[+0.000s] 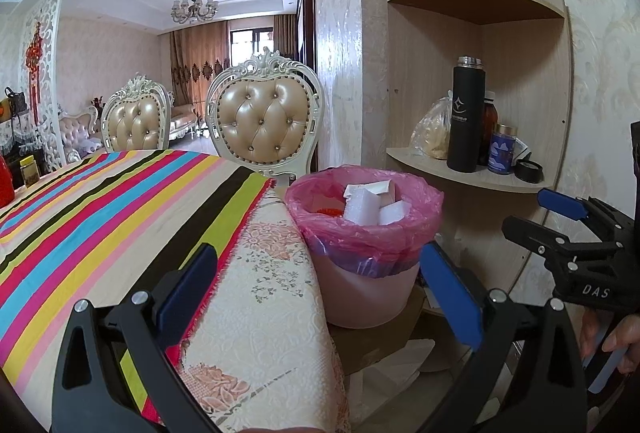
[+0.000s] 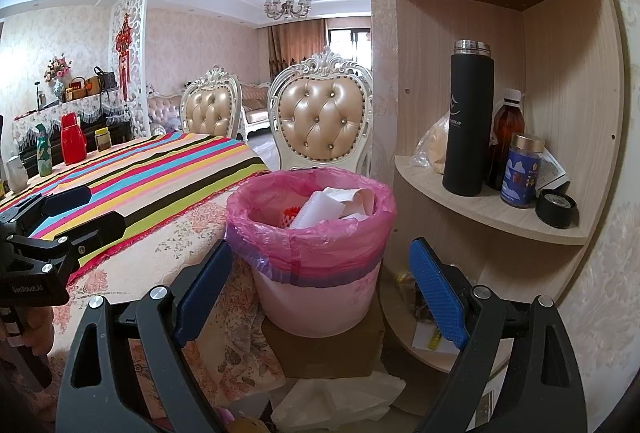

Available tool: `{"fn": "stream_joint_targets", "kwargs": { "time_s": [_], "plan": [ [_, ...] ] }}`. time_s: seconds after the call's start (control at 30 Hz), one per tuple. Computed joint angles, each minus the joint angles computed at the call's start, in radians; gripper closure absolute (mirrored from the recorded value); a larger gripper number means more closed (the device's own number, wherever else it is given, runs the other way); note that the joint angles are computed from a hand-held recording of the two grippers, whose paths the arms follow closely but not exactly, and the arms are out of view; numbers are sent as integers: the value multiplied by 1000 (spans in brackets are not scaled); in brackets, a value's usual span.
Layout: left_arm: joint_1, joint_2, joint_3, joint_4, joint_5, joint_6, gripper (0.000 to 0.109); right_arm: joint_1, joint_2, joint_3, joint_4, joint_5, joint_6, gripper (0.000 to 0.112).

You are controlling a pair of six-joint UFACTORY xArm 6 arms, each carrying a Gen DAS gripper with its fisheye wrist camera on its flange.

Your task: Collect trash

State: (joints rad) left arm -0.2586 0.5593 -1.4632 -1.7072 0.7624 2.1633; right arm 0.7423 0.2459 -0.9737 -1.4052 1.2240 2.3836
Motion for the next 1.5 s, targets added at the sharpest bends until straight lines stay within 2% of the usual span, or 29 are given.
{"fn": "stream_joint_targets", "kwargs": {
  "time_s": [0.7,1.1,1.27,1.5],
  "plan": [
    [5,-9,16,-3,18,24,10,3,10,-12,-8,-3,7,28],
    [7,-20,30,40,52,12,10,0,8,-17,-12,-15,0,28],
    [1,-28,43,13,29,33,10,1,9,-18,-10,-13,3,28],
    [3,-10,15,52,39,-23,10,0,3,-10,-12,-15,12,28]
  ]
}}
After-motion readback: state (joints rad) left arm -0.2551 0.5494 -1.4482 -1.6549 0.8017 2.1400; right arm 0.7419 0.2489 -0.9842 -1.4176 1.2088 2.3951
